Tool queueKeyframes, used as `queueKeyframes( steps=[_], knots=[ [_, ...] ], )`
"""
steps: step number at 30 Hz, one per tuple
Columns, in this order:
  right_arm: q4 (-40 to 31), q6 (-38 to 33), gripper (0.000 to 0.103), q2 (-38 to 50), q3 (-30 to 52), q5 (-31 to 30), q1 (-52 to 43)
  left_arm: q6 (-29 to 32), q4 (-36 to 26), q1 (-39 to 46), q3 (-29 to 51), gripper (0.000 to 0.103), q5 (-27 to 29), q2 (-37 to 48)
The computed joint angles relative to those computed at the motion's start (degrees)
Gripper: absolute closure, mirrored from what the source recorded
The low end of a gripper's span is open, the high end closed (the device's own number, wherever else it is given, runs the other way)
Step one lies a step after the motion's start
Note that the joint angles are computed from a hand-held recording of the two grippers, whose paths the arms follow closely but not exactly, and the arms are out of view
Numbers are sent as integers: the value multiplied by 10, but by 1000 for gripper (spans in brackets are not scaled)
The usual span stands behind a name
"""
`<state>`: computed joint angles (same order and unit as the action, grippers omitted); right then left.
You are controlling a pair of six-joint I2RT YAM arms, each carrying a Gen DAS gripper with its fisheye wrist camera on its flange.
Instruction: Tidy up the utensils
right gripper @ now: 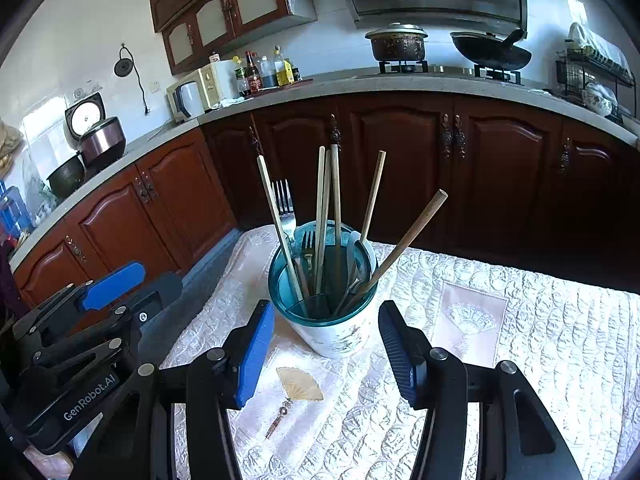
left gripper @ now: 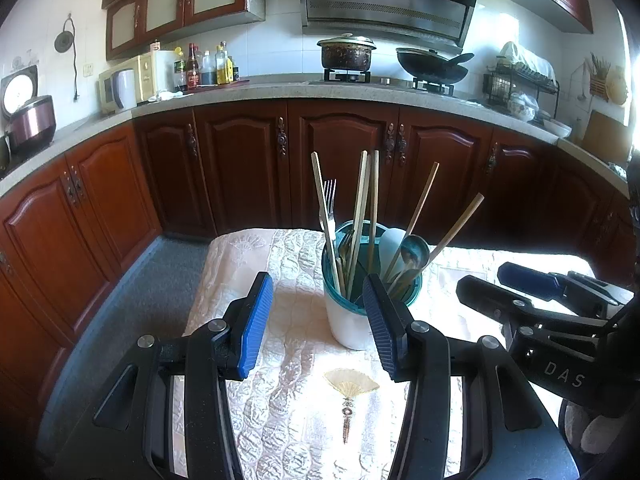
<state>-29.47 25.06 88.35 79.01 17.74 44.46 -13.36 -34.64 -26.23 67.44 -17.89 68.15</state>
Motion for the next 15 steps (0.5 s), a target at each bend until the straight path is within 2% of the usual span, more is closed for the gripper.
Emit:
queueKeyframes(
  steps=[15],
  knots=[
    [5,1,50,5,-1,-3,0,-2,0,1,0,56,4,4]
  ],
)
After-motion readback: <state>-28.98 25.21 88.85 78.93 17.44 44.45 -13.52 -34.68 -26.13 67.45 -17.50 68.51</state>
